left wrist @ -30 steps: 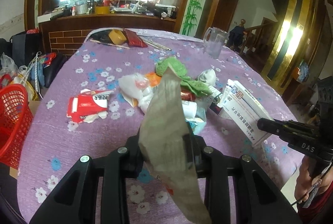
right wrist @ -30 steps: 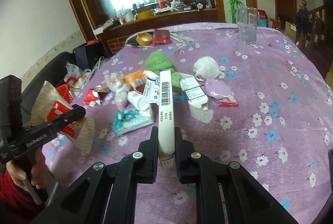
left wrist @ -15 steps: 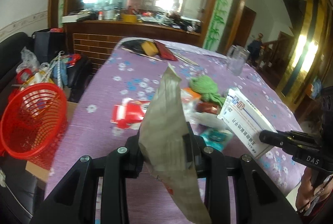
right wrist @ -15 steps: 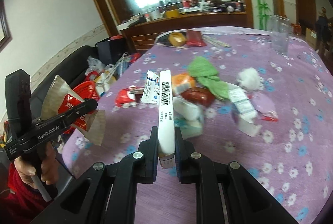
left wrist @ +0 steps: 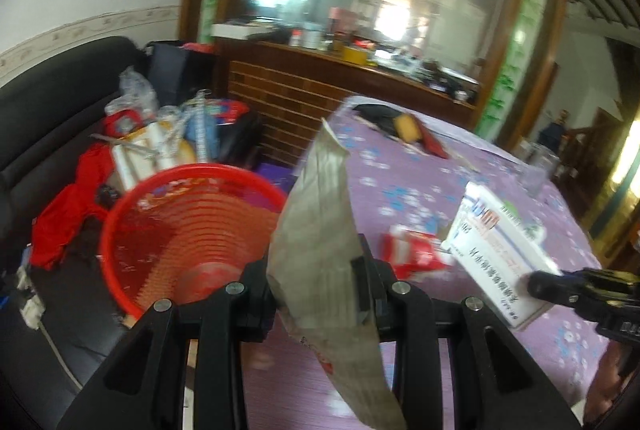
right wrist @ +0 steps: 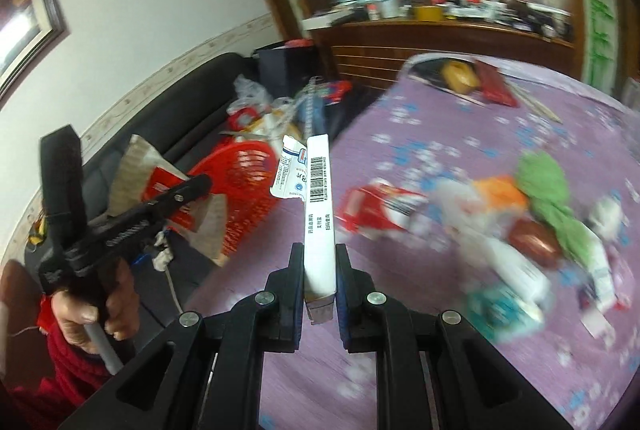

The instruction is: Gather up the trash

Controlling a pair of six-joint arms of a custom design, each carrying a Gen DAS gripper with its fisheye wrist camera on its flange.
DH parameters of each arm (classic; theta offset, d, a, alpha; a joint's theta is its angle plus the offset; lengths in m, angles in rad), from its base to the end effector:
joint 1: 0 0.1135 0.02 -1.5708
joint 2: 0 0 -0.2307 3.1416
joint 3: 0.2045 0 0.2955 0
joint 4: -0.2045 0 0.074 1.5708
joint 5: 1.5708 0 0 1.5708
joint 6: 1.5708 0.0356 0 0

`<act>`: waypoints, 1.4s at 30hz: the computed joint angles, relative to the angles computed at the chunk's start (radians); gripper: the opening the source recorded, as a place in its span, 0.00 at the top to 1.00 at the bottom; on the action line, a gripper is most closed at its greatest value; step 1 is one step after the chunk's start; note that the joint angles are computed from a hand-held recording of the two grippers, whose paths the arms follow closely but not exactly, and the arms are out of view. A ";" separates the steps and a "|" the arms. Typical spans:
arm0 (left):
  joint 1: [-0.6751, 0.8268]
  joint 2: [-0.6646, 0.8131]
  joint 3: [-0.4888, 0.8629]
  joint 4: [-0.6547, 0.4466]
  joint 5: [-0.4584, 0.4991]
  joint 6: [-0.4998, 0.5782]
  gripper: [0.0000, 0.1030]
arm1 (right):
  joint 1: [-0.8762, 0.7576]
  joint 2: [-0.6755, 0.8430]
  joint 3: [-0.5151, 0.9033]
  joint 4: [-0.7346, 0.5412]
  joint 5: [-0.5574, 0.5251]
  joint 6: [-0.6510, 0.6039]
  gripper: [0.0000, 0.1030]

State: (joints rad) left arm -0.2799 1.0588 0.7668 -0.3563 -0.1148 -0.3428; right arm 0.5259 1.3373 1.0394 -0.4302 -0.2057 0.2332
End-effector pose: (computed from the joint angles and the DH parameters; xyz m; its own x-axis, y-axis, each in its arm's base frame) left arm 0.2784 -0.0758 0.2228 -0.6093 -0.1723 -0.7740 -0.0192 0.9790 -0.2028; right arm 0.2922 0.1780 0.2379 -0.7040 -0.1470 -0.6948 -0.4734 0.8265 0.3047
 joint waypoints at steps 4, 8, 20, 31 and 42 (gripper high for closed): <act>0.127 0.055 0.018 0.010 0.048 0.039 0.69 | 0.073 0.210 0.202 0.010 0.004 0.014 0.85; 0.220 0.106 0.037 0.030 0.088 0.069 0.69 | 0.116 0.423 0.419 -0.016 -0.003 0.034 0.85; 0.328 0.174 0.056 0.086 0.128 0.058 0.36 | 0.152 0.807 0.858 -0.081 -0.033 0.103 0.68; 0.062 0.031 -0.035 0.073 0.004 0.067 0.32 | 0.054 0.252 0.175 0.069 -0.003 0.066 0.61; -0.250 0.287 0.124 0.061 -0.060 0.010 0.25 | -0.257 -0.332 -0.361 0.010 -0.043 0.035 0.53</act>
State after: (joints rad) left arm -0.5303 1.3456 0.8905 -0.2954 -0.1750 -0.3331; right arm 0.2691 1.0052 0.6788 -0.4204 -0.2483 0.2687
